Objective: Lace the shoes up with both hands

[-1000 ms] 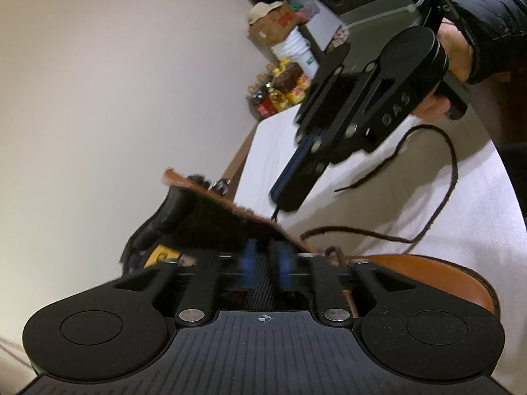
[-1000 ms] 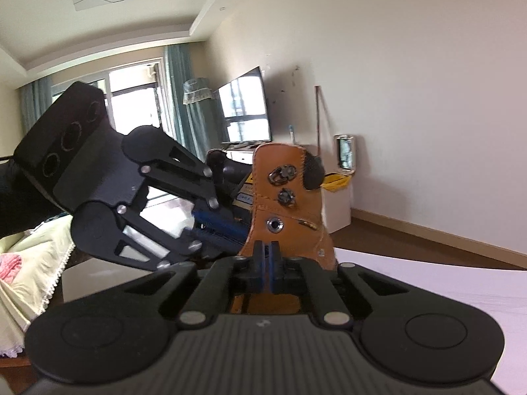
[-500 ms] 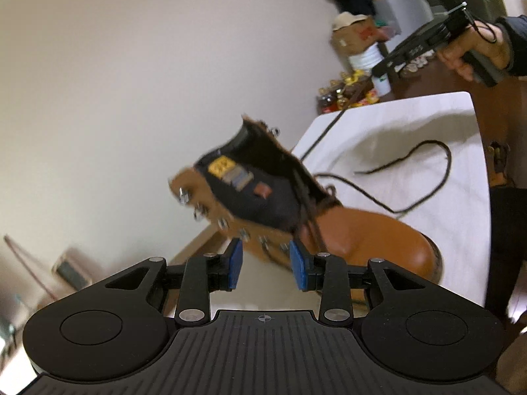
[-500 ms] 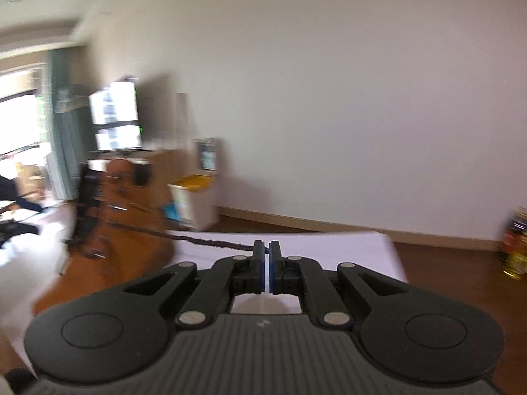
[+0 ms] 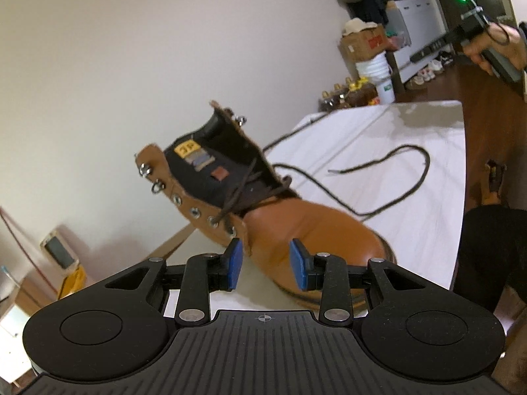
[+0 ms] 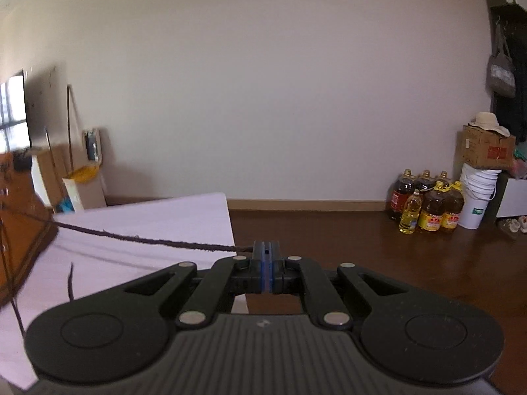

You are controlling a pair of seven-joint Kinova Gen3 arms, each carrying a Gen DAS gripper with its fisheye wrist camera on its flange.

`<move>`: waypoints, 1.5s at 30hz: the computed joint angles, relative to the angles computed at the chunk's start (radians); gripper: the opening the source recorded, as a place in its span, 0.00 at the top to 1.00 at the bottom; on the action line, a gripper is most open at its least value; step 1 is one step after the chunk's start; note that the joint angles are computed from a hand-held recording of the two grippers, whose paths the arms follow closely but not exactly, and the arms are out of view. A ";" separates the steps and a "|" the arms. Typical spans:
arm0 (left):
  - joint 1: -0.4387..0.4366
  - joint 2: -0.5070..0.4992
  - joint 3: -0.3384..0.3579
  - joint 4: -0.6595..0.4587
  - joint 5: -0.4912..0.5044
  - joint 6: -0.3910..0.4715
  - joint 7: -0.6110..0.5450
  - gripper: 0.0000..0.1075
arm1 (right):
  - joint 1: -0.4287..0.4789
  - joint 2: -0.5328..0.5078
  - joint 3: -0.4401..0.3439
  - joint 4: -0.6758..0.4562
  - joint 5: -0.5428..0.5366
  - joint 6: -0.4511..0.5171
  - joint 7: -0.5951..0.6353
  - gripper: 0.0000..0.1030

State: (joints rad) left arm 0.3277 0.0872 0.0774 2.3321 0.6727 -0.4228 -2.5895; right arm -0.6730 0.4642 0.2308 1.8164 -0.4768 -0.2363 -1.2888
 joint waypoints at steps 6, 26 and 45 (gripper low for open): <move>0.011 -0.001 0.016 0.021 0.090 -0.095 -0.038 0.66 | 0.022 0.018 -0.037 -0.043 0.086 0.084 -0.026 0.95; 0.107 0.145 -0.040 -0.102 0.225 -0.205 -0.428 0.88 | 0.247 0.056 -0.487 -0.129 0.519 0.029 -0.199 0.75; 0.024 0.107 -0.061 -0.111 0.059 -0.093 -0.251 0.91 | 0.399 0.249 -0.876 -0.404 0.773 0.269 -0.060 0.71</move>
